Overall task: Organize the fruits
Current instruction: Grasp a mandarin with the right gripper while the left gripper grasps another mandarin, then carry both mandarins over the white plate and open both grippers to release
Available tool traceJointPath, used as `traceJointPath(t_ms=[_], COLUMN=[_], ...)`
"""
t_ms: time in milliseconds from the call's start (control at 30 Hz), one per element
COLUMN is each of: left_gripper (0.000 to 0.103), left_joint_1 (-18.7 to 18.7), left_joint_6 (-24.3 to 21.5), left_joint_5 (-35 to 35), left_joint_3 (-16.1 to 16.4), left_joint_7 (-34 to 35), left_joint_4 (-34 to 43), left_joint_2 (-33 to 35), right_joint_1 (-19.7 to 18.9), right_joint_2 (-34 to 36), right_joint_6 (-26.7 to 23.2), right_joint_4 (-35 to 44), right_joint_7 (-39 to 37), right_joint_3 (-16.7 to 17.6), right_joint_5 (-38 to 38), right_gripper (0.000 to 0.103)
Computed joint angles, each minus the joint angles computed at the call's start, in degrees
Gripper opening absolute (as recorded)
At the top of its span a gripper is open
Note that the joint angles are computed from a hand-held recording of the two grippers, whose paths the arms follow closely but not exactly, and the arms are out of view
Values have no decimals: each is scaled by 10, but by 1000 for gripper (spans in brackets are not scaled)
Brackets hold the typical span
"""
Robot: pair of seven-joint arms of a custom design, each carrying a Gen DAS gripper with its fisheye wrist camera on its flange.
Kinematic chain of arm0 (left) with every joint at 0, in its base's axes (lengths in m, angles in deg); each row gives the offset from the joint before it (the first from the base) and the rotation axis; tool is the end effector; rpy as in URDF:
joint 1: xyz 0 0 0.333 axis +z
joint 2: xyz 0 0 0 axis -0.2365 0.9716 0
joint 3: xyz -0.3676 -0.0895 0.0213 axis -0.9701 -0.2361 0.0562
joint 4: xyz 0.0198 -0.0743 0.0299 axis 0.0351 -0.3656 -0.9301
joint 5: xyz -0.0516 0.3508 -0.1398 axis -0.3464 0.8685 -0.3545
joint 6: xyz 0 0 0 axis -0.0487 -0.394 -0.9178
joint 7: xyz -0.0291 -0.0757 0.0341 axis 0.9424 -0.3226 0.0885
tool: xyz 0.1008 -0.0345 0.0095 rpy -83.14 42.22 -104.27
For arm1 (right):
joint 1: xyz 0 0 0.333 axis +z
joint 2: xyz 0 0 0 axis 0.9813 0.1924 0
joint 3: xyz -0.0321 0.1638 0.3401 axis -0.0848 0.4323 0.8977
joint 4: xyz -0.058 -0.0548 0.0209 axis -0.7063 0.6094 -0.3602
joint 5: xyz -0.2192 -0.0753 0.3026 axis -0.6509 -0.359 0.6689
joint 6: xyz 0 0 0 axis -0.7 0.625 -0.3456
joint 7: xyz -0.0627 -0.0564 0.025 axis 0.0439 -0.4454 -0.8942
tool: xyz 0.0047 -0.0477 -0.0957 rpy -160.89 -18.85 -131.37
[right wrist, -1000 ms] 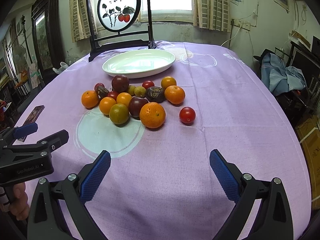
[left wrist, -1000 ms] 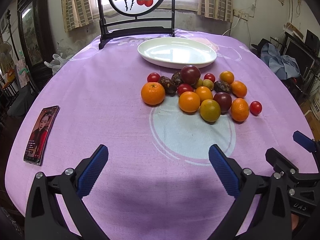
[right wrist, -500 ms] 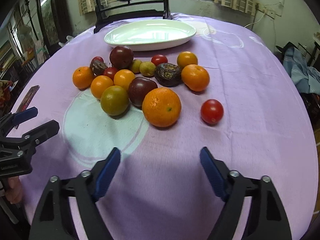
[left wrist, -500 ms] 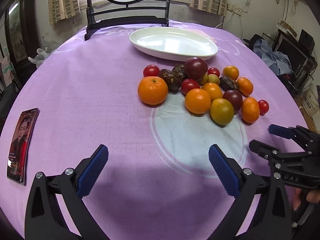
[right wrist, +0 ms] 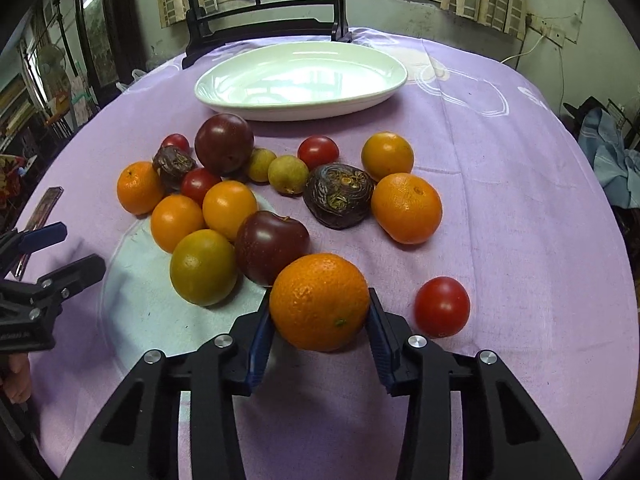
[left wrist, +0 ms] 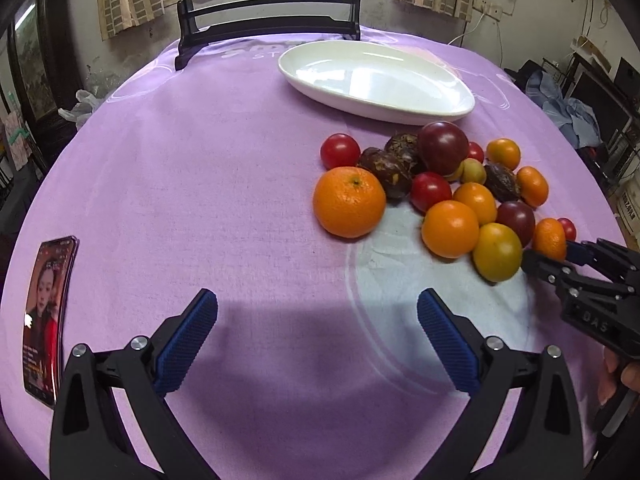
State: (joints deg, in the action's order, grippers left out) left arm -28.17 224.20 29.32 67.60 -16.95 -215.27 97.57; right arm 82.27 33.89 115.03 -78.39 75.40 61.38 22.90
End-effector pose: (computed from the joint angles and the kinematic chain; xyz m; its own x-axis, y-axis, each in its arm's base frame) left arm 0.5324 -0.1925 0.3917 -0.1299 -0.9913 0.0217 -0.8368 0.0979 -0.5386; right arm 0.5320 0.0606 0.3849 0.1766 -0.9837 -0.0330 -0.8436 -0.1340 -0.5200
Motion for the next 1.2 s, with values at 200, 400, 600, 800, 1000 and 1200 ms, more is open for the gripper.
traceJointPath(t_ms=[200, 400, 600, 800, 1000, 1200], left_gripper=[77, 72, 39, 39, 39, 39], left_joint_1=[22, -1, 5, 53, 8, 11], left_joint_6=[-52, -77, -52, -14, -26, -115], left_joint_5=[-87, -90, -113, -205, -186, -200], left_joint_3=[-37, -22, -30, -87, -39, -41], left_joint_7=[85, 86, 114, 217, 204, 202], left_joint_4=[50, 96, 98, 61, 119, 290], left_joint_2=[36, 67, 70, 28, 32, 131], right_joint_1=[-54, -40, -1, 35, 49, 79], right_joint_2=[-19, -35, -42, -60, -29, 79], right_joint_6=[2, -13, -17, -20, -5, -38], right_joint_4=[-11, -13, -15, 3, 85, 219], right_joint_7=[-160, -260, -283, -331, -368, -198], right_joint_3=[77, 71, 33, -5, -16, -68], right_joint_5=[179, 292, 317, 347, 349, 162], right_gripper=[44, 44, 44, 44, 44, 43])
